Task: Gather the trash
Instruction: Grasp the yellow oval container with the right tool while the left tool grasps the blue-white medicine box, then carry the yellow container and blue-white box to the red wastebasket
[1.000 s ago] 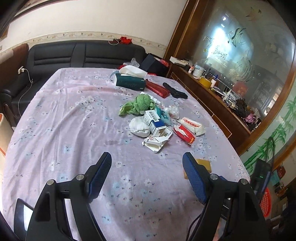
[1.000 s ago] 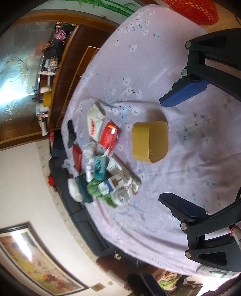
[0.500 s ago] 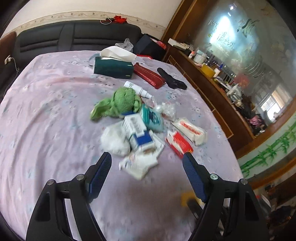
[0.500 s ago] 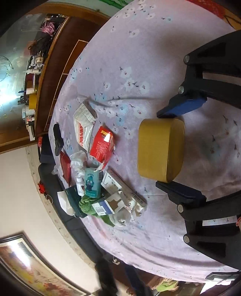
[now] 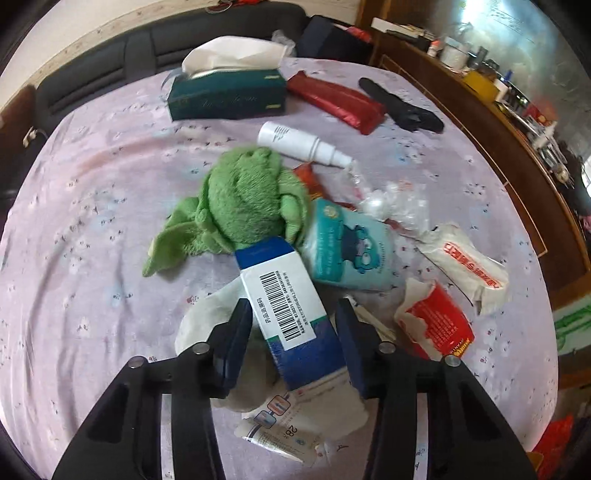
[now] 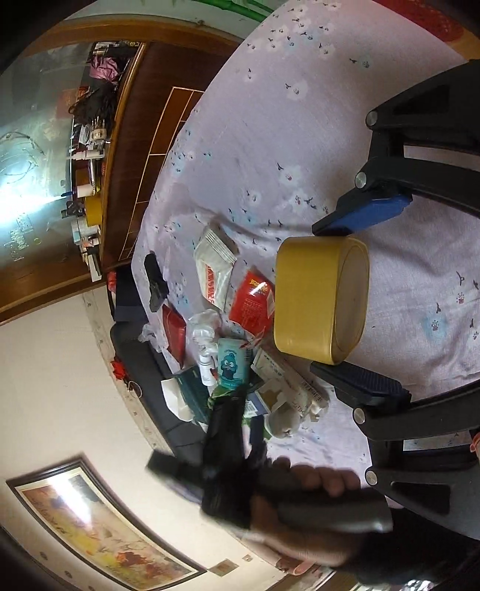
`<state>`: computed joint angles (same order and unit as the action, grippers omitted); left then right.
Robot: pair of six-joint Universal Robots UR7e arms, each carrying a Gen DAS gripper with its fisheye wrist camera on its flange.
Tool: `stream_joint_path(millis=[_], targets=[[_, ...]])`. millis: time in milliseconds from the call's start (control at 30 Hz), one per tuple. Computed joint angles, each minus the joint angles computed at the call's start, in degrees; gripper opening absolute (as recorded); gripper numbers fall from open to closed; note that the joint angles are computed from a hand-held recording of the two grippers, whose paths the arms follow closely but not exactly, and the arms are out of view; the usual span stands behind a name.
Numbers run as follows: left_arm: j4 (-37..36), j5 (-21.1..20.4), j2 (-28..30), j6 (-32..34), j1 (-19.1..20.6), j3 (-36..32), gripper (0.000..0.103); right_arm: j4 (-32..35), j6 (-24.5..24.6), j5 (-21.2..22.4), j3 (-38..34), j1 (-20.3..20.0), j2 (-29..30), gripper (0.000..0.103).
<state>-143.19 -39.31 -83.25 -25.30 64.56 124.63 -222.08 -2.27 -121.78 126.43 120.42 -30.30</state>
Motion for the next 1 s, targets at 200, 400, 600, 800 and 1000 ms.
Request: stream_joint_path(millis=[200, 400, 600, 800, 1000], targets=[[-2.2, 0.3, -1.9, 1.3, -0.6, 1.9, 0.036, -2.0, 0.1, 0.5, 1.6, -0.4, -1.3, 0.071], [-6.0, -2.6, -11.9, 3.7, -7.4, 10.0, 0.036, -4.1, 0.2, 1.0, 2.9, 0.0, -2.7, 0.071], [2.9, -3.0, -25.2, -1.3, -17.7, 16.0, 0.036, -6.1, 0.4, 0.9, 4.1, 1.4, -4.1, 0.071], [17.4, -2.4, -36.1, -9.8, -27.4, 18.3, 0.036, -8.2, 0.8, -0.3, 5.8, 3.7, -5.4, 0.071], [32.9, -1.0, -45.1, -20.9, -37.0, 19.3, 0.036, -10.5, 1.6, -2.1, 8.0, 6.6, -6.3, 0.071]])
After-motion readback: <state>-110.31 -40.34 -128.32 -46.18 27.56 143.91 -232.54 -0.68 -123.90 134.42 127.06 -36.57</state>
